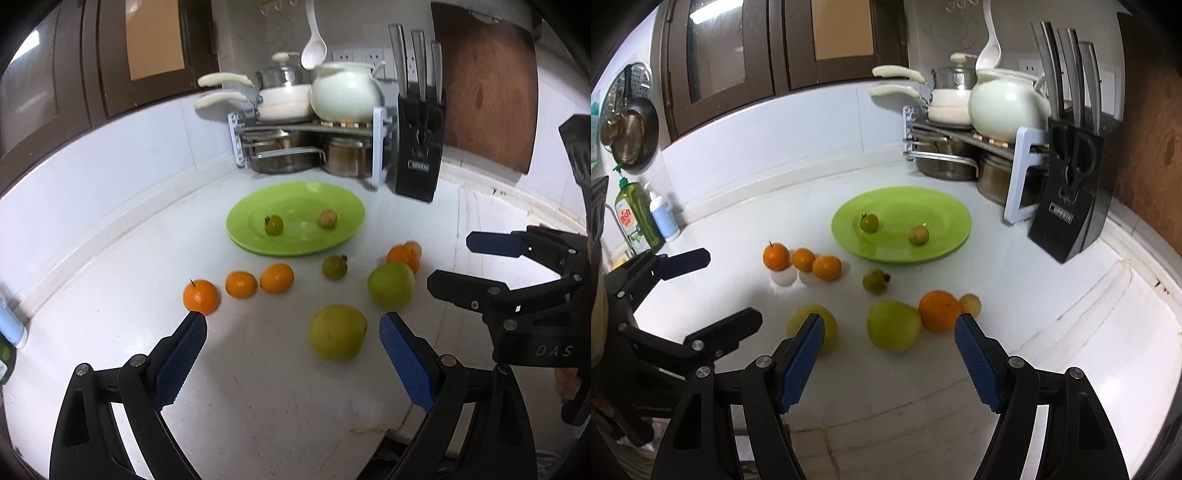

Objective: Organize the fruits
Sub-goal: 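Grasp the large yellow-green fruit with the left gripper, then grasp the green apple with the right gripper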

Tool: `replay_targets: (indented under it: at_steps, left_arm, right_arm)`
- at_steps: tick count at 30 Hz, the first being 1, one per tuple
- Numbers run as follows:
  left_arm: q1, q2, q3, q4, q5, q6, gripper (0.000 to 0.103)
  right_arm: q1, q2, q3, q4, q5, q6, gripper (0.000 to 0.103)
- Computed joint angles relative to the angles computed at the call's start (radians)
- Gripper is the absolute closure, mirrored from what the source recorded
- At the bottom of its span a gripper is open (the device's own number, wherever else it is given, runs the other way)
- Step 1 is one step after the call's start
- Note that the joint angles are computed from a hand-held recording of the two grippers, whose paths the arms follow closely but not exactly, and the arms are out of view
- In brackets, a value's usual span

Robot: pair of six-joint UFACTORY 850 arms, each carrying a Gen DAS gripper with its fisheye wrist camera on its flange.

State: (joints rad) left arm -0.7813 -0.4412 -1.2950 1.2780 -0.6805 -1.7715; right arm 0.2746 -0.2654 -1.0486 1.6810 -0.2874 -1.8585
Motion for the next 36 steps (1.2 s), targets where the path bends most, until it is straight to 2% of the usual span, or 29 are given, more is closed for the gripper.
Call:
replay_targets:
  at_steps: [3,7,9,14,18,22,29,36]
  left_arm:
    - [0.007,-0.016,-0.004,-0.017,0.025,0.019,0.008]
    - [0.018,-0.04,-0.016,-0.059,0.056,0.066,0.008]
    - [0.023,-0.053,-0.025,-0.073,0.073,0.09,0.008]
    - [0.033,-0.083,-0.051,-0.097,0.112,0.135,0.011]
    - [0.048,-0.105,-0.076,-0.124,0.145,0.176,0.022]
    - [0.063,-0.117,-0.09,-0.146,0.183,0.203,0.03]
    - [0.086,-0.122,-0.096,-0.229,0.261,0.272,0.053]
    - [0.097,-0.109,-0.092,-0.296,0.268,0.298,0.053]
  right_arm:
    - [0.002,-0.014,-0.003,-0.037,0.01,0.034,0.03]
    - [0.001,-0.042,-0.019,-0.197,0.016,0.202,0.03]
    - [-0.003,-0.055,-0.022,-0.18,0.007,0.185,0.03]
    - [-0.008,-0.078,-0.033,-0.259,0.027,0.28,0.03]
    - [-0.014,-0.09,-0.042,-0.325,0.036,0.358,0.03]
    - [-0.015,-0.096,-0.048,-0.34,0.041,0.375,0.03]
    - [-0.012,-0.11,-0.066,-0.347,0.032,0.391,0.031]
    - [-0.008,-0.125,-0.086,-0.323,0.006,0.368,0.034]
